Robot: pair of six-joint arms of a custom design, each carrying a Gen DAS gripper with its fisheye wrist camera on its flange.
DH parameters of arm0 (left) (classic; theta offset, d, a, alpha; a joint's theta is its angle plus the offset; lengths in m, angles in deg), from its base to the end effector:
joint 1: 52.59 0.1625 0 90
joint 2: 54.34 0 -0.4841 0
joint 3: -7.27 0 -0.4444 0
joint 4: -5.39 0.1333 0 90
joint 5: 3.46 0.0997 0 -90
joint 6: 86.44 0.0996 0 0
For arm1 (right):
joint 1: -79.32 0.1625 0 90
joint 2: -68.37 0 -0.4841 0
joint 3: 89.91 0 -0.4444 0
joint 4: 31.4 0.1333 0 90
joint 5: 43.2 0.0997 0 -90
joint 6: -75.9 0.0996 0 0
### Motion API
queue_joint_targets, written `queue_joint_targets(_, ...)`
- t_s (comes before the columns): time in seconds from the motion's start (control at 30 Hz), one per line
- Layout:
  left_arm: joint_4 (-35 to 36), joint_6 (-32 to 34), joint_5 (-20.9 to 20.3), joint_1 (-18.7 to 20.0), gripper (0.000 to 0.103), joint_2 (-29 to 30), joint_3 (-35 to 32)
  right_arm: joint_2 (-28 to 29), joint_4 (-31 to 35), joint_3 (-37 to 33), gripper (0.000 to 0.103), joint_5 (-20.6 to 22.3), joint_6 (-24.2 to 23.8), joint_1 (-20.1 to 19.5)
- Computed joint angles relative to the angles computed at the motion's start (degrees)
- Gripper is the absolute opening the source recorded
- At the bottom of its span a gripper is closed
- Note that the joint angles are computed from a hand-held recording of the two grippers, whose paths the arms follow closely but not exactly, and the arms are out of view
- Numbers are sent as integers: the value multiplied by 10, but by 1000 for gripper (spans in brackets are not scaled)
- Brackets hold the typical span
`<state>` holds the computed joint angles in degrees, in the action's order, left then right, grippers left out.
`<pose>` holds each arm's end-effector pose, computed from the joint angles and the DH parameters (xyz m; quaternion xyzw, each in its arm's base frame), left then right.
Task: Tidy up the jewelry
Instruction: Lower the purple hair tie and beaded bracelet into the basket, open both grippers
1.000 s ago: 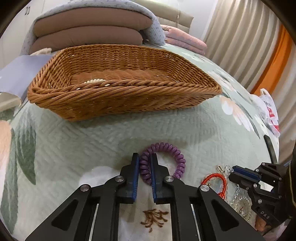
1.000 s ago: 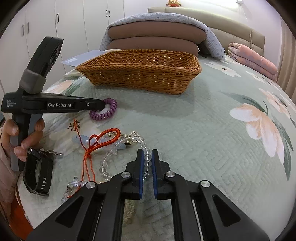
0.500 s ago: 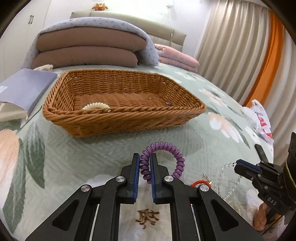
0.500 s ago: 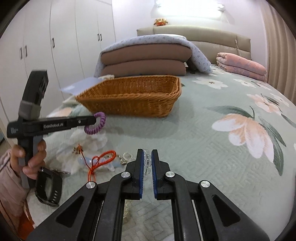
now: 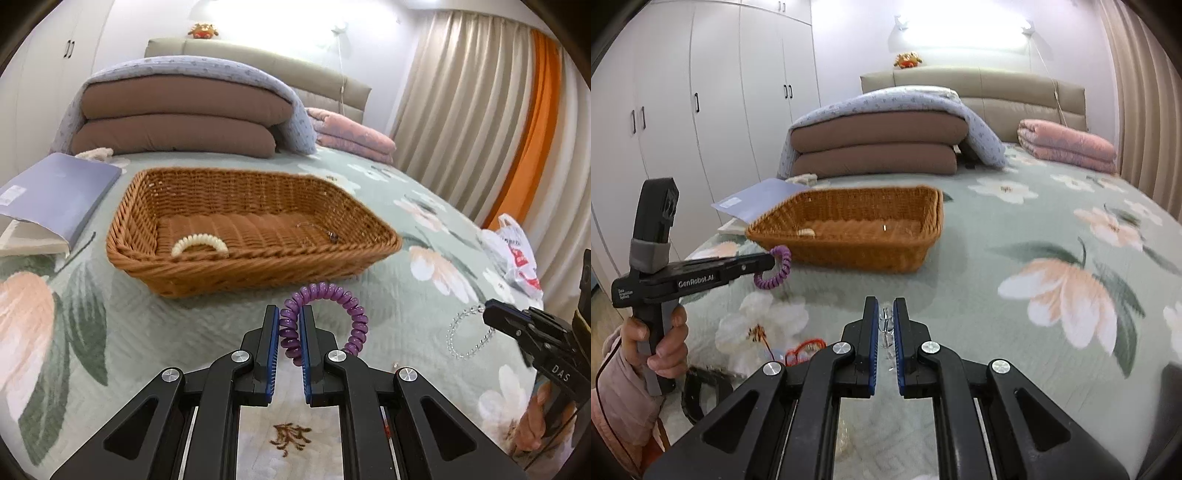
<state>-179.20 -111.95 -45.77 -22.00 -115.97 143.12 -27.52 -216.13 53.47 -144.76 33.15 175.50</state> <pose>-0.2973 -0.4162 0.1327 0.1941 0.8820 -0.3879 0.1844 0.1547 -0.3755 0.3234 0.3408 -0.8464 0.3496 0.2127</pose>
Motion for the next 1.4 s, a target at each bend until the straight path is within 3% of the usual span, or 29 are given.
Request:
queue_joint_targets(0.3,6,22,20,2,11,-15,-23,48,-9,-57,9,1,3,50)
queue_joint_targets(0.57,12,95,18,34,11,3,-101,144,9,-153,9,8,24,78)
queue_joint_targets(0.73,39,97,21,69,11,28,-140,211,34,-207,9,10,48,70)
queue_joint_targets(0.9,79,80,15,101,11,41,-153,243,63,-223,9,33,60,50)
queue_joint_targets(1.0,105,64,10,112,11,47,-159,256,82,-227,9,24,53,48)
queue_joint_targets(1.4,136,51,-1,123,12,54,-167,277,106,-241,10,0,63,32)
